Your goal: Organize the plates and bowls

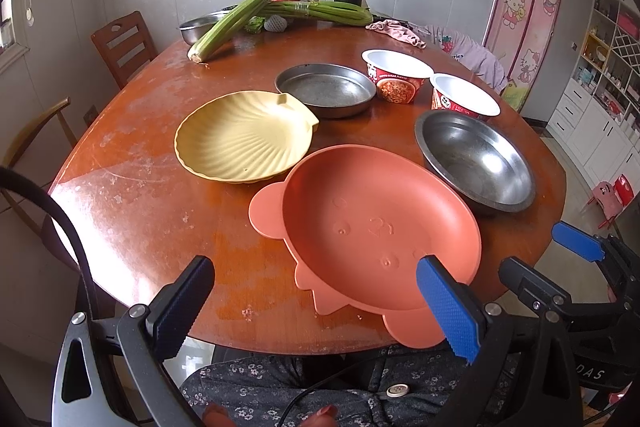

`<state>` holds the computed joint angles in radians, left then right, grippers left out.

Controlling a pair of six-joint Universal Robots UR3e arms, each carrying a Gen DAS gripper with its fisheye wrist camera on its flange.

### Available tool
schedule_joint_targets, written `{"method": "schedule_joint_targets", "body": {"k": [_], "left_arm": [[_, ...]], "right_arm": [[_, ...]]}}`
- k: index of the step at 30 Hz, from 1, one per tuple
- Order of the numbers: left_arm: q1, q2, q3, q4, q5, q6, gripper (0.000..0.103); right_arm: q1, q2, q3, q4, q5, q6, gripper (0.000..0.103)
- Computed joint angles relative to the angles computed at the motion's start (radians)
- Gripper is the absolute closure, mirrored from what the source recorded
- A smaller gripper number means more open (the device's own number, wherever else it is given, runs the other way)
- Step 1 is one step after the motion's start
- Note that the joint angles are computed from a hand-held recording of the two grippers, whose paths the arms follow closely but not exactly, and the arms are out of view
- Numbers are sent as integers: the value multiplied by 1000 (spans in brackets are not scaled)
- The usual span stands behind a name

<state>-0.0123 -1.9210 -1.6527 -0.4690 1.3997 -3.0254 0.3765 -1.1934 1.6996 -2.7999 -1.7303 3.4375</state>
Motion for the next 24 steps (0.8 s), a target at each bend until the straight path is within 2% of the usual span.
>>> {"method": "schedule_joint_targets", "body": {"k": [24], "left_arm": [[7, -9, 19, -10, 0, -1, 1]], "right_arm": [[-2, 8, -13, 9, 11, -6, 10]]}}
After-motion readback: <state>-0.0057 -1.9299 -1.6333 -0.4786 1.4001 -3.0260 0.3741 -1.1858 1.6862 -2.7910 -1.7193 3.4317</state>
